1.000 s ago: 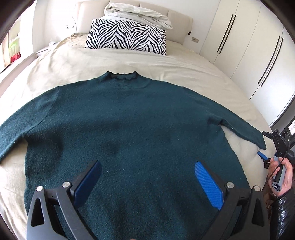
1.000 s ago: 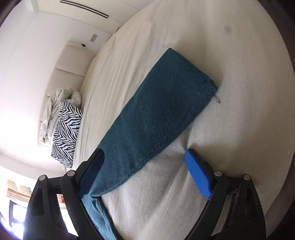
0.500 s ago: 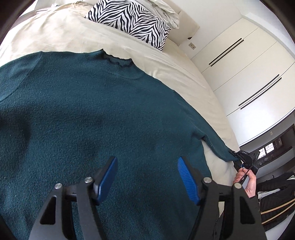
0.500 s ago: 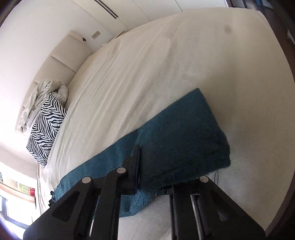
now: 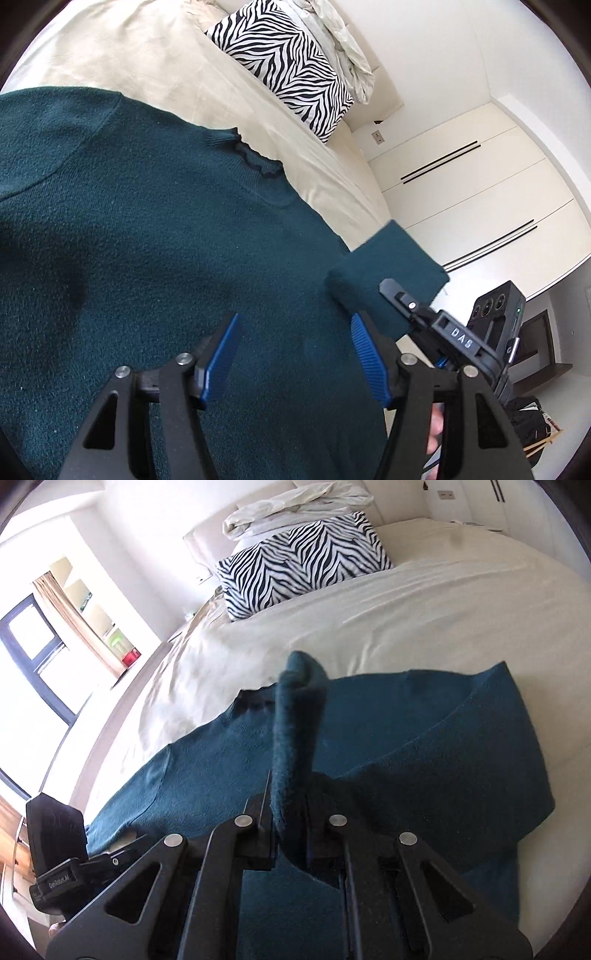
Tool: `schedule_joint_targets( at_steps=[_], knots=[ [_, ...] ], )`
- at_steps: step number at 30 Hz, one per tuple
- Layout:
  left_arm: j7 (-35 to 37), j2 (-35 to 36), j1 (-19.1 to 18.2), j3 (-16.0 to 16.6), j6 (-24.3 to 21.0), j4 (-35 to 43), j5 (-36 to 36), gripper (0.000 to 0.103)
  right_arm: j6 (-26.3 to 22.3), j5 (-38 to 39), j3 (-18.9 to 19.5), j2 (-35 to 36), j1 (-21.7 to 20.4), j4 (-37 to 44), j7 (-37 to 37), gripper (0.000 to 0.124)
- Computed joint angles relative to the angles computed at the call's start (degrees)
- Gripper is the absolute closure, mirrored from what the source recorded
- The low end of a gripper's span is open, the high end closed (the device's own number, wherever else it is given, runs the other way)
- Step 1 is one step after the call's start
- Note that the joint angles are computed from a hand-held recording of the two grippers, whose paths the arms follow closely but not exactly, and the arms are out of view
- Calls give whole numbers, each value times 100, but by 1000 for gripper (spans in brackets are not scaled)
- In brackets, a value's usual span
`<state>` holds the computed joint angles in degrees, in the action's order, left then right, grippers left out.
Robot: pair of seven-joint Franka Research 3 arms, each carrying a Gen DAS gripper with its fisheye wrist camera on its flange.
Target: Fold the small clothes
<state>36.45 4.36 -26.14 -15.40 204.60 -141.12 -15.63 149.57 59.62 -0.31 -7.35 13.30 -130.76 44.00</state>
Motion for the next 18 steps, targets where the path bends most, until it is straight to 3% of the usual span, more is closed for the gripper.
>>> schedule_joint_targets(
  at_steps=[3, 5, 7, 11, 15, 17, 18],
  knots=[
    [-631, 63, 224, -50, 261, -65, 641, 25, -277, 350, 9, 71, 288, -332, -452, 103],
    [-888, 191, 308, -52, 402, -5, 933, 14, -386, 761, 89, -230, 262, -827, -815, 72],
    [-1402, 417, 516, -82, 467, 144, 1495, 12, -487, 1222, -67, -406, 214, -1062, -1196, 57],
    [-2597, 786, 1019, -302, 233, 524, 2817, 12, -977, 1887, -468, -988, -44, -1800, -1701, 56],
    [-3325, 1112, 1243, -487, -8, 890, 3524, 15, -1405, 2078, -701, -1154, -365, -2128, -1424, 56],
    [-3483, 1239, 1316, -583, -285, 1111, 3816, 24, -1705, 2302, -809, -1062, -513, -2129, -1551, 56],
    [-3649, 1353, 1514, -769, -471, 1264, 4087, 35, -1778, 2325, -816, -1048, -597, -2122, -1565, 56]
  ],
)
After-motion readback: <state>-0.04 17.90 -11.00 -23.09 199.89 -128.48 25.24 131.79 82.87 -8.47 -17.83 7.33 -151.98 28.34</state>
